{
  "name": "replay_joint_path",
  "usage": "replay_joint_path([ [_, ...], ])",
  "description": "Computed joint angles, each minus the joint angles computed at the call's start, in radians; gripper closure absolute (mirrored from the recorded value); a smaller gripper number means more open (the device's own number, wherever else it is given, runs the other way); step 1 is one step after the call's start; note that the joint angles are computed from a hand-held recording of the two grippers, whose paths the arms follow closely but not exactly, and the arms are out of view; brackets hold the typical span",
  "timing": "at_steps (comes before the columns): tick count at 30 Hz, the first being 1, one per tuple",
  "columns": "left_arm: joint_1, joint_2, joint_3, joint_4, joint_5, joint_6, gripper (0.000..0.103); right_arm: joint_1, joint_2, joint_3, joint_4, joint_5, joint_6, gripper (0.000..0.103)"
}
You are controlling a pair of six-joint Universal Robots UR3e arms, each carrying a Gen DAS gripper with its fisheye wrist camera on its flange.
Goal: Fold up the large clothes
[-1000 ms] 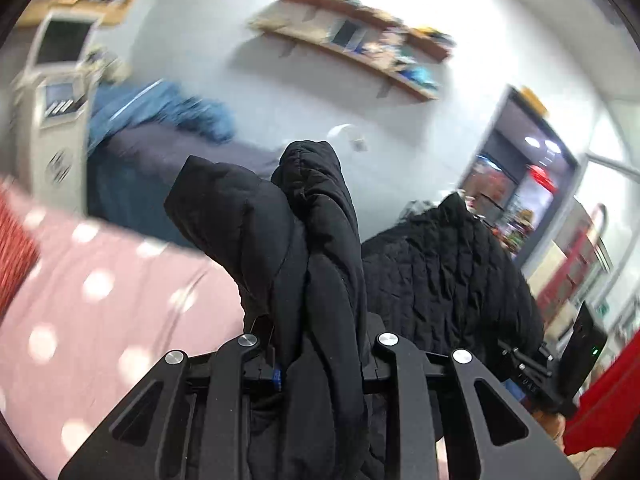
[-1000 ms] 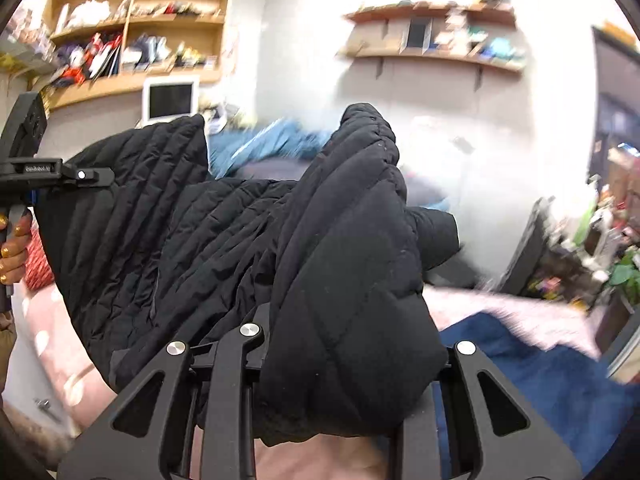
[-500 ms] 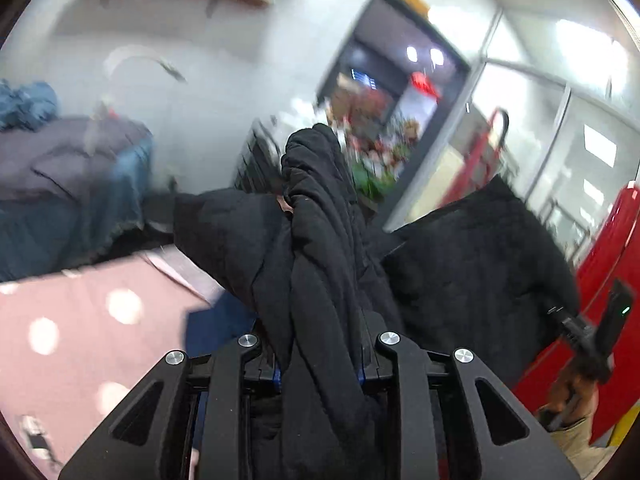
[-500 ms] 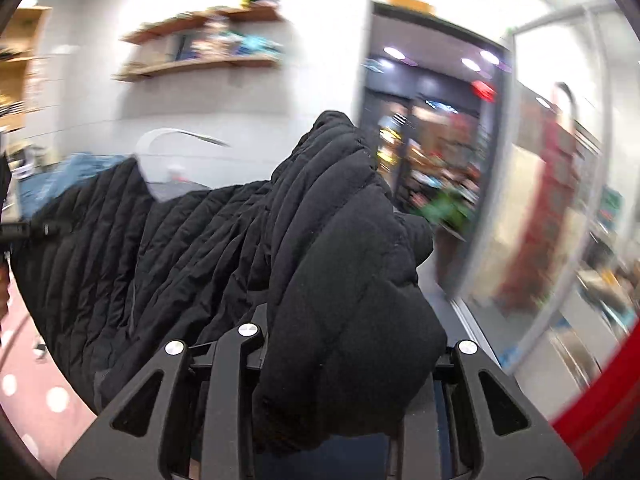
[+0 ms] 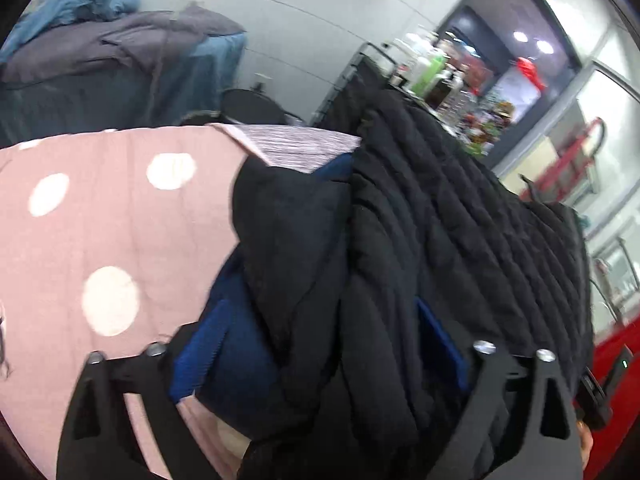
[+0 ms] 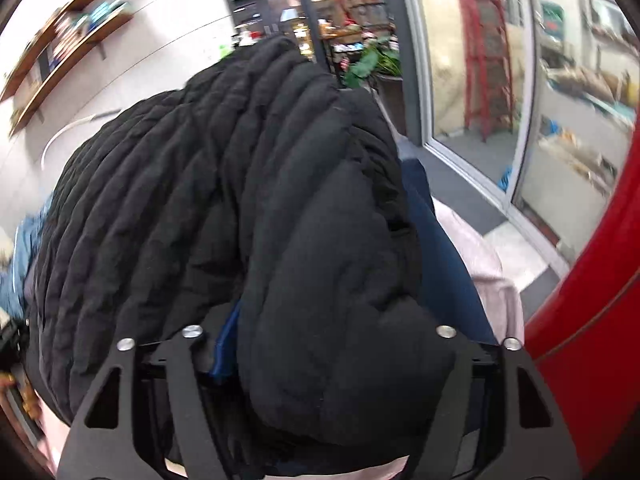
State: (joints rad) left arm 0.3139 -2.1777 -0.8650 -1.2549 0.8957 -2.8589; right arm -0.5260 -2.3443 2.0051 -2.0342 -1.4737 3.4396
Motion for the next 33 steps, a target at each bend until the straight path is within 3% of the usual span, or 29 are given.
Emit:
replay_joint_path([
  [1, -0.003, -0.019, 0.043, -0.019, 0.01, -0.02, 0.008, -0.002, -0.004, 0.003, 0.003, 0.006, 0.018, 0.025],
  [3, 0.004, 0.01, 0.004, 0.023, 0.025, -0.045, 0.008, -0.07, -0.044, 0.007, 0.042, 0.091, 0.035, 0.024],
  [5, 0.025, 0.134, -0.164, 0.141, 0.05, -0.055, 0.006, -0.198, -0.138, -0.01, 0.161, 0.197, -0.028, 0.02],
  [7, 0.05, 0.253, -0.325, 0.278, 0.074, -0.06, 0.006, -0.21, -0.168, -0.027, 0.18, 0.181, -0.029, 0.016],
  [10, 0.072, 0.396, -0.475, 0.411, 0.131, -0.049, 0.006, 0.051, -0.084, -0.064, 0.061, -0.093, 0.113, 0.013],
  [14, 0.049, 0.493, -0.517, 0.397, 0.227, 0.005, 0.006, 0.47, 0.101, -0.215, 0.048, -0.508, 0.315, 0.007],
  [15, 0.039, 0.525, -0.534, 0.371, 0.244, 0.028, 0.006, 0.541, 0.147, -0.271, 0.084, -0.567, 0.345, 0.007],
  [17, 0.026, 0.571, -0.558, 0.327, 0.252, 0.065, 0.006, 0.631, 0.213, -0.366, 0.156, -0.623, 0.391, 0.006],
  [23, -0.044, 0.737, -0.692, 0.222, 0.262, 0.163, 0.006, 0.843, 0.448, -0.638, 0.33, -0.609, 0.4, 0.006],
  [25, -0.088, 0.761, -0.698, 0.178, 0.285, 0.224, 0.006, 0.947, 0.571, -0.771, 0.411, -0.663, 0.416, 0.006],
  [29, -0.158, 0.803, -0.723, 0.179, 0.382, 0.241, 0.006, 1.087, 0.766, -0.985, 0.582, -0.772, 0.463, 0.006],
  [33, -0.151, 0.842, -0.725, 0.125, 0.36, 0.27, 0.006, 1.107, 0.809, -1.019, 0.614, -0.762, 0.479, 0.006],
])
